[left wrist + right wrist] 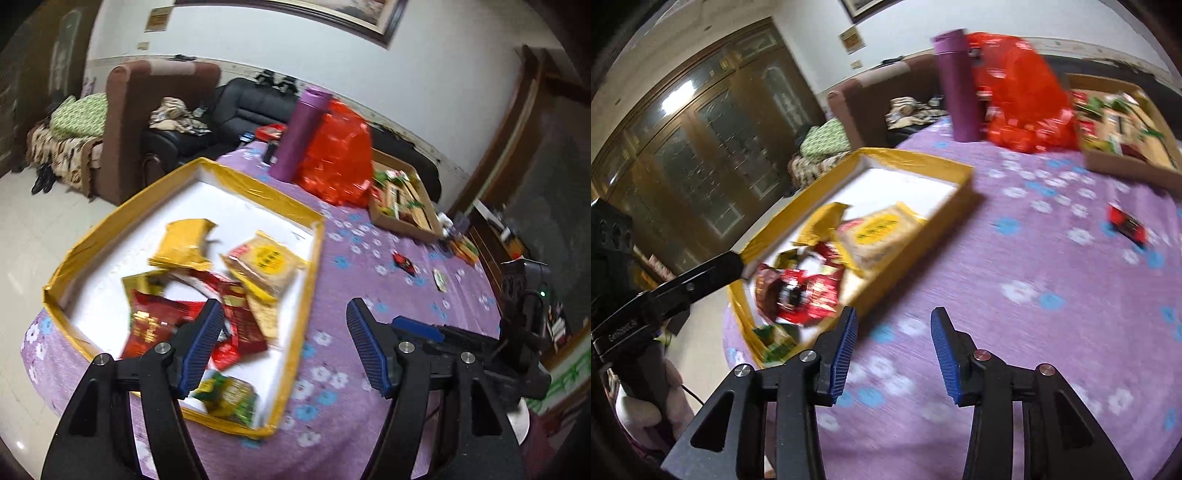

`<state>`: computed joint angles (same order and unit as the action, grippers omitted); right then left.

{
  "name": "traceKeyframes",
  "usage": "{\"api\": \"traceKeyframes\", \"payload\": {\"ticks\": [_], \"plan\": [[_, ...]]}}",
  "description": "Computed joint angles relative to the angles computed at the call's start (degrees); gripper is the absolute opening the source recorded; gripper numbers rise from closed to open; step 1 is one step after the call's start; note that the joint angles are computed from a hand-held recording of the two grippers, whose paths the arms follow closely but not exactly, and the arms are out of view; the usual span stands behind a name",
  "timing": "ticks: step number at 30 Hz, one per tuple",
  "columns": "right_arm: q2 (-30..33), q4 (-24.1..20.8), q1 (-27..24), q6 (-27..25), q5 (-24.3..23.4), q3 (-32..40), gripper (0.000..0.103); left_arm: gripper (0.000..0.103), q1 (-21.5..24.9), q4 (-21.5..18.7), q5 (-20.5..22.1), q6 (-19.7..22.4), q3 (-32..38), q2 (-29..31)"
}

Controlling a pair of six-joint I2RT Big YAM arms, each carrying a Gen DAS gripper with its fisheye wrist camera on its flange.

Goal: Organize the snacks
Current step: 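Grasp a green-wrapped candy with the right tool while the left tool grasps a red candy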

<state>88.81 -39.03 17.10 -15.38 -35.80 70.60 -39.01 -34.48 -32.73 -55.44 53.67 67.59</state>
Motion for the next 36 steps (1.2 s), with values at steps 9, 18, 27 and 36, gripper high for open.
{"api": "traceKeyframes", "payload": {"ticks": [9,18,27,36], "plan": [[2.3,-1.2,-11.0,1.4,-1.2,0.8,0.046,0.070,-2.4,-0.3,1.6,2.0,4.3,4.5],[4.7,-1.2,-14.4,2.8,-1.8,2.5,0.049,0.070,-3.5,-1.6,4.0,4.4,8.4,9.1],[7.9,1.7,-17.8,6.7,0.4,6.1,0.050,0.070,-3.1,-0.2,8.2,7.0,10.1,12.5],[14.2,1.9,-21.0,10.9,6.2,14.7,0.050,0.070,-2.0,1.8,13.4,8.4,11.8,16.7]]}}
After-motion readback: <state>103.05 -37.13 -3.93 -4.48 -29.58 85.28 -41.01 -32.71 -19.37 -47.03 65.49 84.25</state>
